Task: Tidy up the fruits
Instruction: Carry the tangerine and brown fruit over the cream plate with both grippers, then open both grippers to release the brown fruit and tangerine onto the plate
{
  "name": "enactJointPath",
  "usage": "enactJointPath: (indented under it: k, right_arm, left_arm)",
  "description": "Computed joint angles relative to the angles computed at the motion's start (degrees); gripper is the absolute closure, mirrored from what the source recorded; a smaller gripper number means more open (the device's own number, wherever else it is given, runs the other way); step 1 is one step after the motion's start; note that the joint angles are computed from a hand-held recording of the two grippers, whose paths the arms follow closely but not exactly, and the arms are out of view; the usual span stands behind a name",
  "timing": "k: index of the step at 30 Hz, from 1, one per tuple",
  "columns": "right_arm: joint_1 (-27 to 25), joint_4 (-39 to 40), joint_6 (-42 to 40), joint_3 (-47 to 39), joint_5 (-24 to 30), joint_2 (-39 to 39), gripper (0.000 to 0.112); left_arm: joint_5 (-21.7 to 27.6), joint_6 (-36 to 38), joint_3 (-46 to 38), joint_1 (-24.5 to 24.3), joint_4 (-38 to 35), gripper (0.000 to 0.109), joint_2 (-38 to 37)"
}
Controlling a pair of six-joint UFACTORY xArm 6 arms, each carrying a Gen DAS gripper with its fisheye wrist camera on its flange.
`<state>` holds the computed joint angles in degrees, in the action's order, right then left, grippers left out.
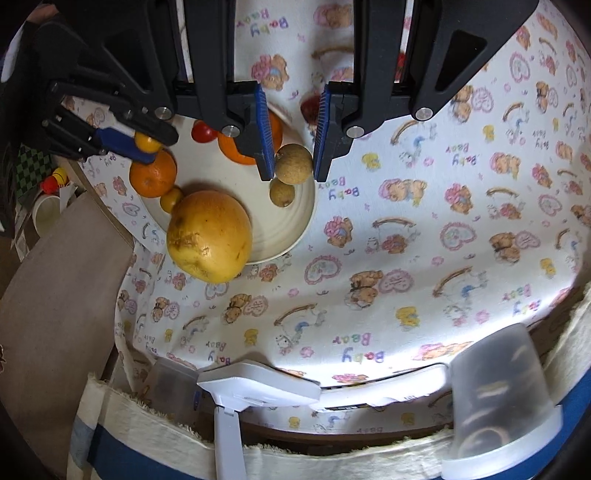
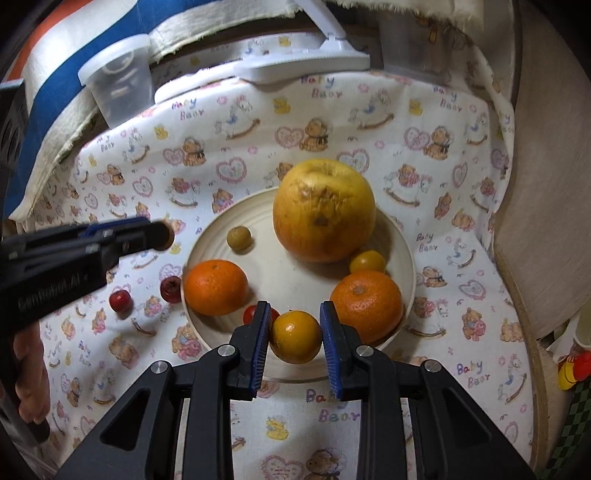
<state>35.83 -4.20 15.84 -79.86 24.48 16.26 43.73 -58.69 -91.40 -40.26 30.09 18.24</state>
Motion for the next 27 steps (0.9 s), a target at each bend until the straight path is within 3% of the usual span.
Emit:
enactJointPath:
  k: [7, 19, 21, 23, 27]
  right_arm:
    - [-0.19, 0.65, -0.04, 0.17, -0.54, 1.12, 0.084]
    - [-0.23, 1.81, -0.40, 0.38, -1.50, 1.33, 0.084]
    - [-0.20, 3.04, -1.30, 0.23, -1.06, 1.43, 0.083]
    - [-0.27, 4.62, -2.22, 0.44, -0.87, 1.39, 0.082]
    - [-0.31, 5.19, -2.30, 0.97, -0.80, 1.13, 0.082]
  left_arm:
    - [1.88, 2.08, -4.05, 0.08, -0.42, 0.088, 3.95]
    - [0.39, 3.87, -2.89, 0.83, -2.86, 0.088, 4.34]
    - [-0.04, 3.79, -2.25, 1.00, -2.38, 0.084, 3.97]
    - [-0.21, 3.22, -1.49, 1.10, -1.73, 0.068, 3.37]
    - [-0.39, 1.38, 0.90, 1.01, 1.43, 0.065, 1.10]
